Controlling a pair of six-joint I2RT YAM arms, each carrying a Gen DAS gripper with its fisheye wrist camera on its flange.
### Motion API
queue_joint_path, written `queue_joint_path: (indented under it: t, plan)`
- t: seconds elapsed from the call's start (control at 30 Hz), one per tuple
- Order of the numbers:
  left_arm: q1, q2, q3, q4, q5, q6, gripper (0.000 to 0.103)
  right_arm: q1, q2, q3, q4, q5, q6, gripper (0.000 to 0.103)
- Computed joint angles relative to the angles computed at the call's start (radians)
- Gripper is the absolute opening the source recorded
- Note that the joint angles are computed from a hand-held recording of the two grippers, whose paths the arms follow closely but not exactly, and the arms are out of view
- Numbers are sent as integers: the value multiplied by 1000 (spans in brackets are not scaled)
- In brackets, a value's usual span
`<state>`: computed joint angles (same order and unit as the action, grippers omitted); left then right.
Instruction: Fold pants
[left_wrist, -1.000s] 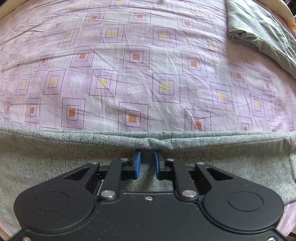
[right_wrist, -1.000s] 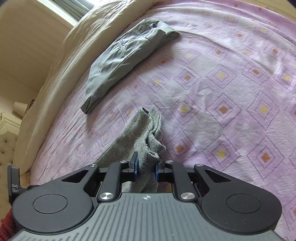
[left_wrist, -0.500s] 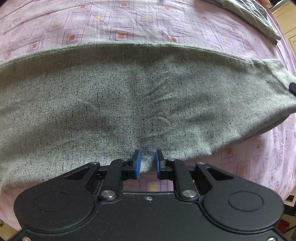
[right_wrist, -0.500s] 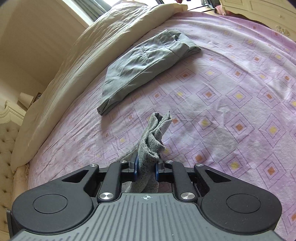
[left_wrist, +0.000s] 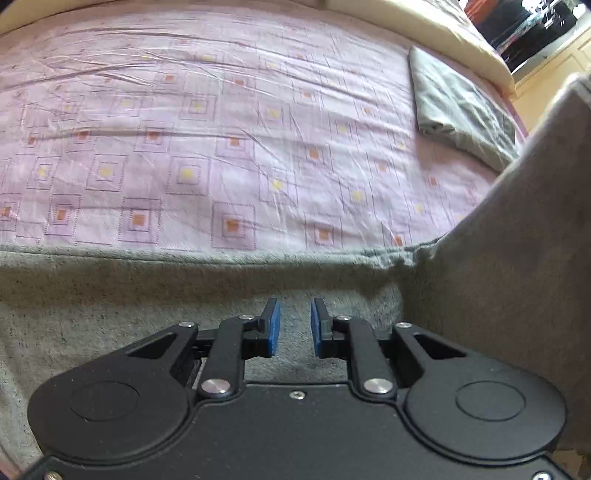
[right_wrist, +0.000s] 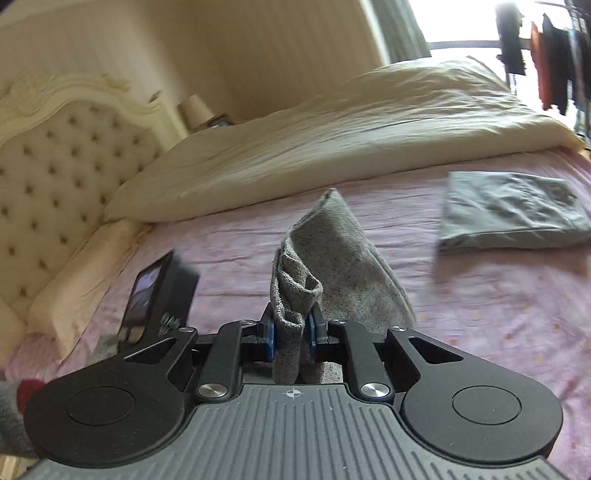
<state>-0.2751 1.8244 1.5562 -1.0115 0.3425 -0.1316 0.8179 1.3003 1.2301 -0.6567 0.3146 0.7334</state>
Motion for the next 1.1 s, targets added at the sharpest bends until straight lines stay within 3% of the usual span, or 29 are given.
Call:
queue_joint_path:
  t: [0.1, 0.23, 0.37, 0.53, 0.57, 0.73, 0.8, 0.87, 1.1]
  plan:
    - [119, 9, 2, -15, 84, 54, 24, 113, 181, 99, 23, 10, -17, 16]
    - [213, 66, 17, -51, 35, 170, 24, 187, 350, 176, 75, 23, 35, 16]
    - [278, 115, 27, -63, -10, 232, 24, 234, 493, 269, 31, 49, 86, 16]
    - [335, 146, 42, -79, -19, 273, 24, 258, 605, 329, 1, 82, 130, 22]
    - [342, 151, 46, -86, -16, 287, 24, 264, 626, 351, -3, 75, 139, 28]
    - [382, 158, 57, -123, 22, 354, 26, 308, 601, 350, -41, 104, 213, 33]
    - [401, 162, 61, -138, 59, 359, 44, 326, 574, 327, -63, 125, 260, 33]
    - [416, 163, 54, -147, 91, 368, 52, 345, 558, 322, -106, 147, 313, 33]
    - [444, 109, -46, -139, 119, 407, 58, 393, 514, 284, -245, 202, 540, 33]
